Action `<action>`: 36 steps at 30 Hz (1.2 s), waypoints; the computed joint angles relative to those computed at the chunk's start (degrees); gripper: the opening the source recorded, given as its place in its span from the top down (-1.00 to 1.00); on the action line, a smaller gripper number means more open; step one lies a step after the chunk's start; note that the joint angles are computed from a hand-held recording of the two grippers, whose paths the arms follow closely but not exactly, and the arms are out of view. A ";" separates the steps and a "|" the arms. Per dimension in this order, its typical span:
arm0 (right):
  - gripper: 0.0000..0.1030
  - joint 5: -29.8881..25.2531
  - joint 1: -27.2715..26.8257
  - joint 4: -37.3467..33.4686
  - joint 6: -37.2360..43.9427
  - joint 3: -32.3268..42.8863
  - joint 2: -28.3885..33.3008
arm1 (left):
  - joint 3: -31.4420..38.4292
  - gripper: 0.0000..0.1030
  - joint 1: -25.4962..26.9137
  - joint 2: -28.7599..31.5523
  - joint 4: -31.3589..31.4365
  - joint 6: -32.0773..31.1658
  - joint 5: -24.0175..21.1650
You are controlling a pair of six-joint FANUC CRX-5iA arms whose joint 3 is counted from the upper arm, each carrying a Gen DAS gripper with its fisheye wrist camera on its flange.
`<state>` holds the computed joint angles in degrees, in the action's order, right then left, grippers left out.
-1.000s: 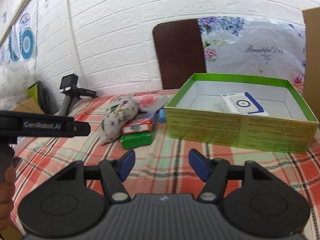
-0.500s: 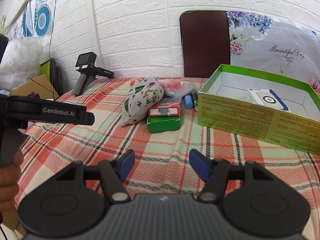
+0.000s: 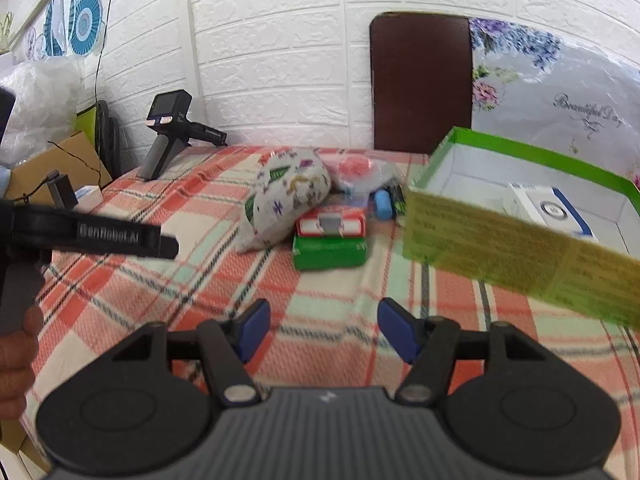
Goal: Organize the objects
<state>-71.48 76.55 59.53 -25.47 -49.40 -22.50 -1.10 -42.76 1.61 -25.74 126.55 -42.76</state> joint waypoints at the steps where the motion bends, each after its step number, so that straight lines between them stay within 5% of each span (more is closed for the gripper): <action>1: -0.19 1.53 -1.81 1.22 0.96 0.27 0.16 | -0.25 -0.65 0.56 -0.09 0.50 -0.02 0.27; 9: -0.03 19.81 -22.33 6.15 7.85 5.55 7.44 | -2.07 -0.65 4.75 -1.02 4.02 -0.01 1.03; 11: 0.52 23.89 -25.27 4.79 10.51 6.88 9.55 | -2.60 -0.65 5.53 -1.44 4.64 -0.23 1.12; 12: 0.55 25.70 -26.14 5.46 9.67 6.65 9.71 | -3.09 -0.65 5.96 -1.86 5.06 -0.39 1.38; 19: 0.67 28.16 -17.14 5.77 6.53 0.92 -1.05 | -5.50 -0.65 7.76 -3.95 6.41 -0.63 4.03; 21: 0.67 23.62 -10.74 4.51 5.02 -1.73 -6.46 | -6.46 -0.65 8.37 -4.28 9.03 -3.08 5.45; 24: 0.55 5.17 2.98 1.76 4.08 -2.93 -8.97 | -7.78 -0.65 8.70 -4.14 14.67 -9.46 7.64; 26: 0.04 -7.08 9.75 -1.94 2.22 -2.34 -7.87 | -9.38 -0.65 8.87 -4.24 19.73 -14.87 9.88; 27: 0.04 -9.94 11.66 -3.20 0.82 -2.62 -8.39 | -10.24 -0.65 8.94 -4.33 22.46 -17.67 10.85; 30: 0.04 -11.70 14.28 -4.81 -3.49 -4.46 -12.67 | -12.16 -0.65 8.83 -4.28 30.17 -25.57 11.96; 36: -0.50 -3.64 10.60 -1.48 0.71 -6.51 -13.23 | -15.28 -0.70 8.81 -4.16 42.17 -36.17 10.54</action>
<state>-75.13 87.16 58.06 -24.76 -55.91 -35.74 -16.38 -33.95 -2.55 16.43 90.38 -32.22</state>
